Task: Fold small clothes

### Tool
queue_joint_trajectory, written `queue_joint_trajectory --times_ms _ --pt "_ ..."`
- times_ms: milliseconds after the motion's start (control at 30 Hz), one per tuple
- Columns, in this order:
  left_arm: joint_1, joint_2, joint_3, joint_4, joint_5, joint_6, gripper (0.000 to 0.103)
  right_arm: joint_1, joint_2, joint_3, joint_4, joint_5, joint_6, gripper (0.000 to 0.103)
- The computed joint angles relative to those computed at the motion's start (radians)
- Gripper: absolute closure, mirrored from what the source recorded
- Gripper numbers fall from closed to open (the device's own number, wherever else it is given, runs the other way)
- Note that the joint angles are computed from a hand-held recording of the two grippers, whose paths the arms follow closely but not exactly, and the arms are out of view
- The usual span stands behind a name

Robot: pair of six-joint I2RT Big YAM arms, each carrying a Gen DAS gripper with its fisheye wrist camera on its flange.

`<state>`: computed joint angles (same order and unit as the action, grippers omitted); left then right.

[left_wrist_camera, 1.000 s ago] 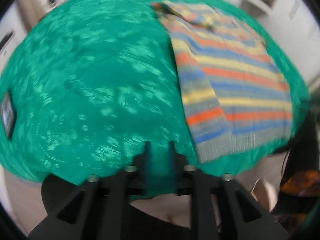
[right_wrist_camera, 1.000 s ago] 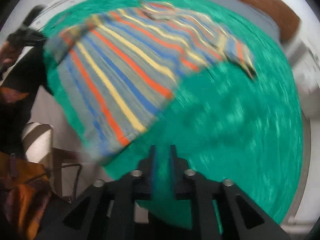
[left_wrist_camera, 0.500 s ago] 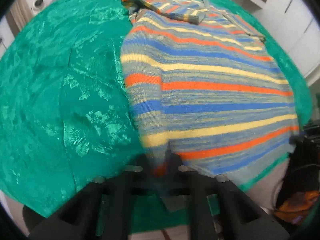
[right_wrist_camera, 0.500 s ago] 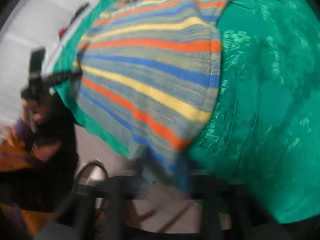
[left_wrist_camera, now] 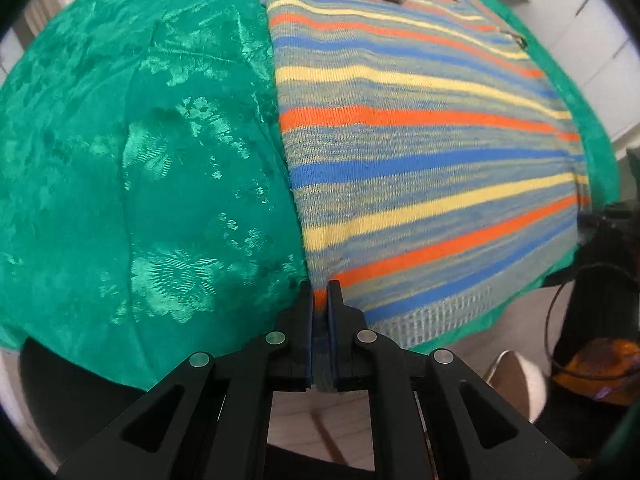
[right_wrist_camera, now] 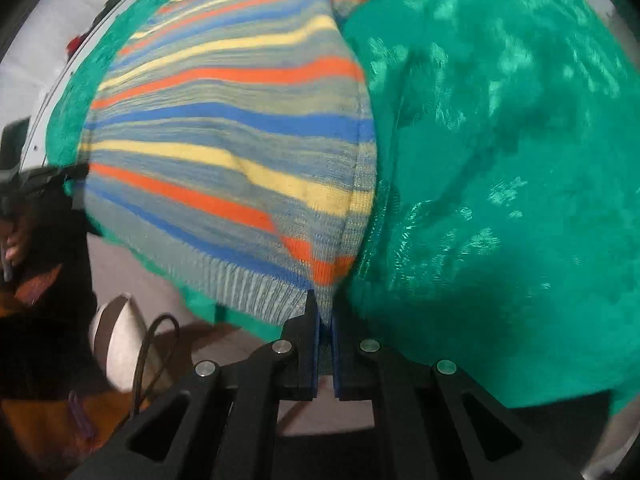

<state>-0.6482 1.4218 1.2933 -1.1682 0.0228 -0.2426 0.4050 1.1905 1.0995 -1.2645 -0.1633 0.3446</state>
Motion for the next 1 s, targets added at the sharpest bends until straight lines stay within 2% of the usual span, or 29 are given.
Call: queue_joint_trajectory --times_ms 67,100,133,167,233,267,333,367,400,467,567,667,700,733,800,900,1000 --pt "-0.029 0.006 0.019 -0.047 -0.089 0.021 0.092 -0.012 0.003 0.021 -0.025 -0.01 -0.002 0.095" --pt "-0.047 -0.002 0.018 -0.075 -0.149 0.021 0.092 -0.029 0.002 0.039 -0.058 -0.011 -0.021 0.081" --pt "-0.056 -0.014 0.012 -0.095 -0.191 0.019 0.086 -0.053 0.0 0.059 -0.101 -0.009 -0.046 0.069" --pt "-0.054 -0.029 0.009 -0.117 -0.238 0.012 0.082 -0.075 -0.007 0.081 -0.145 -0.003 -0.068 0.067" --pt "-0.038 -0.056 0.013 -0.125 -0.268 -0.016 0.067 -0.113 -0.027 0.138 -0.207 0.072 -0.119 0.062" --pt "-0.026 -0.07 0.02 -0.121 -0.279 -0.04 0.063 -0.124 -0.016 0.189 -0.224 0.117 -0.146 0.06" --pt "-0.003 -0.086 0.048 -0.095 -0.289 -0.085 0.05 -0.142 0.021 0.308 -0.214 0.211 -0.208 0.053" --pt "0.003 -0.084 0.068 -0.075 -0.291 -0.105 0.049 -0.152 0.055 0.371 -0.183 0.239 -0.244 0.049" --pt "0.005 -0.08 0.085 -0.046 -0.292 -0.12 0.047 -0.161 0.099 0.433 -0.141 0.255 -0.28 0.044" --pt "-0.008 -0.053 0.129 0.003 -0.299 -0.144 0.046 -0.174 0.194 0.527 -0.049 0.241 -0.36 0.042" --pt "-0.036 -0.026 0.173 0.028 -0.283 -0.178 0.045 -0.163 0.375 0.644 0.043 0.246 -0.496 0.042" --pt "-0.062 -0.031 0.166 0.053 -0.262 -0.212 0.042 -0.173 0.525 0.717 0.044 0.251 -0.574 0.044" --pt "-0.062 -0.03 0.163 0.057 -0.264 -0.213 0.04 -0.183 0.572 0.739 0.038 0.239 -0.581 0.049" --pt "-0.053 -0.037 0.152 0.06 -0.262 -0.203 0.039 -0.188 0.593 0.75 0.039 0.227 -0.579 0.067" --pt "-0.057 -0.041 0.136 0.041 -0.288 -0.195 0.039 -0.209 0.596 0.754 0.068 0.19 -0.527 0.097" --pt "-0.046 -0.045 0.106 0.02 -0.304 -0.19 0.039 -0.284 0.529 0.74 0.133 0.173 -0.441 0.097" --pt "-0.023 -0.033 0.095 0.006 -0.265 -0.209 0.039 -0.395 0.476 0.759 0.145 0.252 -0.409 0.097"
